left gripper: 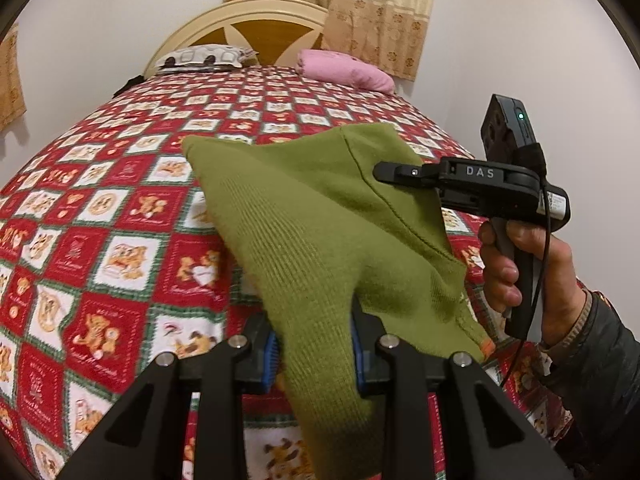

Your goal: Fold small clothes

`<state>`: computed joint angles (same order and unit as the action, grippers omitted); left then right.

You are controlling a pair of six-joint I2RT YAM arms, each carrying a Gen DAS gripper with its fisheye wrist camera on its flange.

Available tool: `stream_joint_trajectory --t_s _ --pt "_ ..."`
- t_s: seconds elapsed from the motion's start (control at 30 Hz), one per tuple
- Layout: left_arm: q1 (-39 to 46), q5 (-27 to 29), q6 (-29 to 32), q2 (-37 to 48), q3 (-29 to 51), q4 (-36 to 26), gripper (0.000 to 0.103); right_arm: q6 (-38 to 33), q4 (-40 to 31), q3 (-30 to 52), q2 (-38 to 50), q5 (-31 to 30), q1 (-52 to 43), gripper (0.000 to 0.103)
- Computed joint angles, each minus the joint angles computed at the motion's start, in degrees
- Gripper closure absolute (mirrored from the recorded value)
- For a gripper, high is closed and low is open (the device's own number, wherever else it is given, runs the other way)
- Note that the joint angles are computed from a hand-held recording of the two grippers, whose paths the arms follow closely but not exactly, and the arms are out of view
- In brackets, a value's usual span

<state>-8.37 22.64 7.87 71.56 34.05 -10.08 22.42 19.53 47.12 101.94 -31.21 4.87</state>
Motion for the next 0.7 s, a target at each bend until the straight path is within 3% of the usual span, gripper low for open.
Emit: stream_joint_trajectory --t_s 0.7 --pt "16.30 6.70 8.48 3.34 -0.97 -0.22 0.074 1.11 -4.92 15.49 12.73 2.39 10.12 0.076"
